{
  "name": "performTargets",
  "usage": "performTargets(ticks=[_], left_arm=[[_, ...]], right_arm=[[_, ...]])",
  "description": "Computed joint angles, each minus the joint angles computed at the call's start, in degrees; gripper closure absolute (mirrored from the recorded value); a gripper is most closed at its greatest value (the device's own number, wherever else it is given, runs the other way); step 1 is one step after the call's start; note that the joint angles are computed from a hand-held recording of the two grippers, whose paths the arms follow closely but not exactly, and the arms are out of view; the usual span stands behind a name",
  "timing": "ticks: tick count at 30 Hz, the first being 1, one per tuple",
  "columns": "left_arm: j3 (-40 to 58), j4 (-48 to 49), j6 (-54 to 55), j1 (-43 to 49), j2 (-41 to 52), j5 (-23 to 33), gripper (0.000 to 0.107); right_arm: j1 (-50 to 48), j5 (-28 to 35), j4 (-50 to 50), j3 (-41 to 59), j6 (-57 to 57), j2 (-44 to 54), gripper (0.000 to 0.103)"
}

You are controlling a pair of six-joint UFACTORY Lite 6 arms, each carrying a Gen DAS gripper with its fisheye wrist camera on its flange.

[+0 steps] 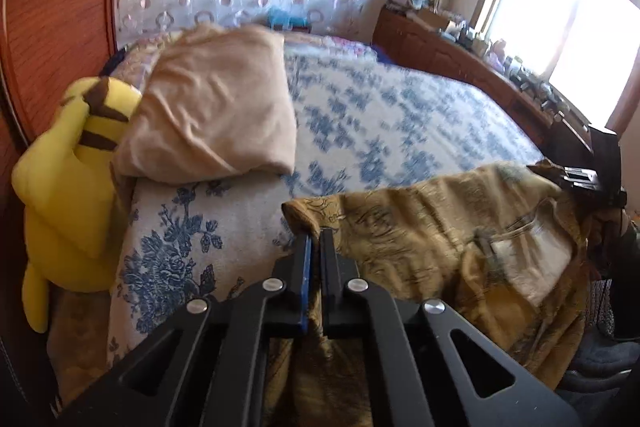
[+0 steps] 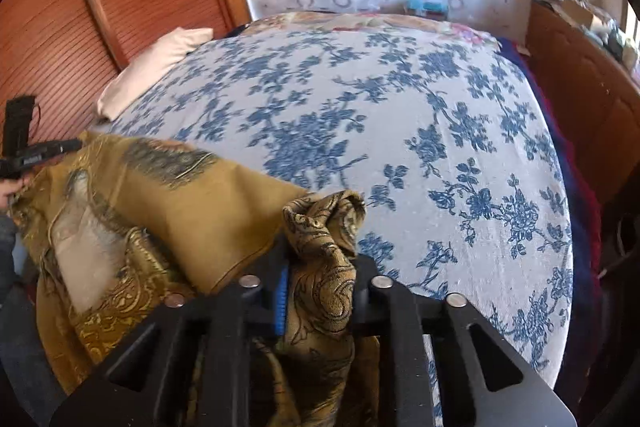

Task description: Fold small clothes

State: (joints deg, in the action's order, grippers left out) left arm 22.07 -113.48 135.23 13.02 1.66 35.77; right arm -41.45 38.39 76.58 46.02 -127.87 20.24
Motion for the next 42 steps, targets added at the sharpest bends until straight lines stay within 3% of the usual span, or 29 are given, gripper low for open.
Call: performTargets(ticks=[3,9,11,18,21,23,24,27,31,35,37,38,39,41,42], left_arm=[[-3.63,5.4,-6.28,0.03,-11.2,-1.95,0.107],[-6.85,28.12,-29.72,9.65,-34.68,10.25,0.107],[-6.88,33.3,-35.49,10.47,-42.5,11.38,0.107],[2.95,36.59,-45.26,23.03,-49.0,28.86,0.107],[8.61,34.76,-48.82,31.43,-50.68,39.3,0.107],[11.92,33.83,-49.65,32.12,-49.86,39.12,0.107],[15.07,33.46,-50.69,29.7,-48.27,36.08,0.107],[21.78,32.46,-52.03,17.65,-41.03,21.27,0.107],[35.39,32.96,-50.92,-0.09,-21.57,-2.4,0.107],[51.85,27.36,-45.9,-9.04,1.99,-18.17,0.102],[59.4,32.34,-50.43,-10.32,12.51,-21.64,0.099],[61.61,34.06,-51.73,-9.9,16.24,-19.77,0.095],[62.1,34.37,-51.96,-9.68,18.06,-18.85,0.089],[59.92,32.1,-48.7,-9.41,20.42,-19.27,0.084],[57.52,27.89,-43.71,-9.32,20.13,-18.72,0.081]], right_arm=[[-4.12,5.79,-1.34,-4.2,-0.44,-7.65,0.092],[-15.61,22.26,-8.83,-10.56,4.45,-30.08,0.092],[-20.21,28.97,-11.15,-9.62,7.53,-35.55,0.093],[-32.02,48.43,-12.32,3.46,16.22,-41.82,0.093],[-37.43,57.35,-9.13,10.84,19.75,-40.94,0.094],[-39.31,60.79,-6.28,15.71,22.23,-40.22,0.094],[-39.26,61.09,-5.0,17.75,23.3,-40.05,0.094],[-33.49,56.41,-1.85,25.17,29.09,-37.85,0.094],[-12.61,33.07,-5.34,34.98,36.89,-30.53,0.094],[5.44,11.18,-13.63,45.85,45.59,-15.83,0.094],[12.74,0.07,-19.91,50.86,51.48,-6.28,0.091],[15.2,-2.7,-25.8,54.46,57.4,-0.6,0.083],[16.67,-3.71,-31.66,58.34,63.4,4.26,0.064],[18.45,-8.13,-37.35,59.49,69.52,10.95,0.044],[18.43,-9.11,-37.09,58.78,68.99,12.34,0.044]])
